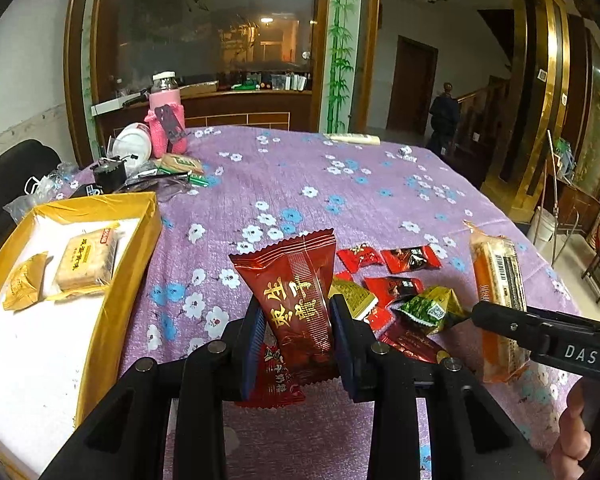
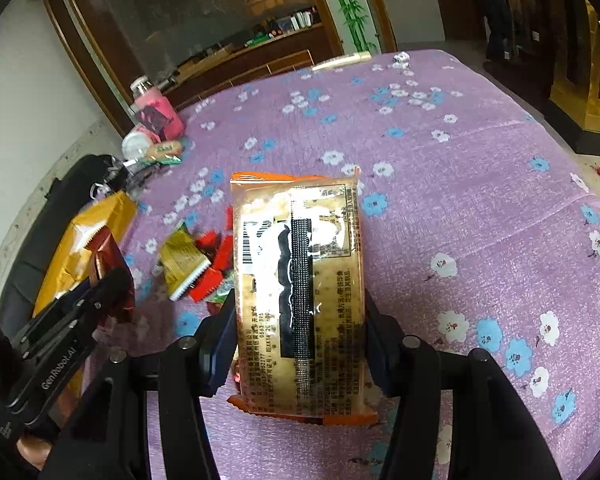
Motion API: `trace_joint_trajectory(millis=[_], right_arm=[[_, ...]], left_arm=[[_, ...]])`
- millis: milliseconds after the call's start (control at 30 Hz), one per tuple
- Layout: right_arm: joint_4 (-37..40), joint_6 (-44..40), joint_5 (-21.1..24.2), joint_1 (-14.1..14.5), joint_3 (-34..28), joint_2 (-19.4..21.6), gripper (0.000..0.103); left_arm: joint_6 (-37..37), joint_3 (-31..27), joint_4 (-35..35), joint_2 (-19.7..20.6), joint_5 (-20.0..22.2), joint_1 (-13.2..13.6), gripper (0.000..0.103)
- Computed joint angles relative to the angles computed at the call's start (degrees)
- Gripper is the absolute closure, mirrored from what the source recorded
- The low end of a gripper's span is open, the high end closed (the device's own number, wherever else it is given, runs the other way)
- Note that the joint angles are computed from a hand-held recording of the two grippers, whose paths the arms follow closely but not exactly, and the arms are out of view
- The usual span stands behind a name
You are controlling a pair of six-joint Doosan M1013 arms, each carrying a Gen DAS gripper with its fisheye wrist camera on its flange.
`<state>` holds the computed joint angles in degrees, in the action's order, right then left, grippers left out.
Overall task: Organize snacks
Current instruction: 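Carry the red candy packet and biscuit pack toward the yellow box with both grippers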
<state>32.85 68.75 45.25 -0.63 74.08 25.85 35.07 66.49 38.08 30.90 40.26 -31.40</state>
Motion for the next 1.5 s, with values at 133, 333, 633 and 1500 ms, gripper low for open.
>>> trace_joint_trajectory(millis=[133, 333, 633, 1500], right_arm=[[2.0, -1.3, -0.8, -0.2, 0.5, -0.5, 0.049], [4.1, -3.5, -2.1, -0.3, 1.4, -1.3, 0.049], [6.4, -5.8, -2.2, -0.4, 1.8, -1.7, 0.049], [6.4, -7.3, 3.3, 4.7, -0.2, -2.4, 0.049]], left_arm=[[1.9, 0.7, -2.6, -0.5, -2.2, 0.6, 0.070], [8.3, 0.8, -10.9, -0.8, -4.9, 1.6, 0.070], [7.3, 3.1, -9.9, -3.0, -7.6, 1.2, 0.070], [-11.0, 16.5, -2.5, -12.9, -2.5, 10.0, 0.069]])
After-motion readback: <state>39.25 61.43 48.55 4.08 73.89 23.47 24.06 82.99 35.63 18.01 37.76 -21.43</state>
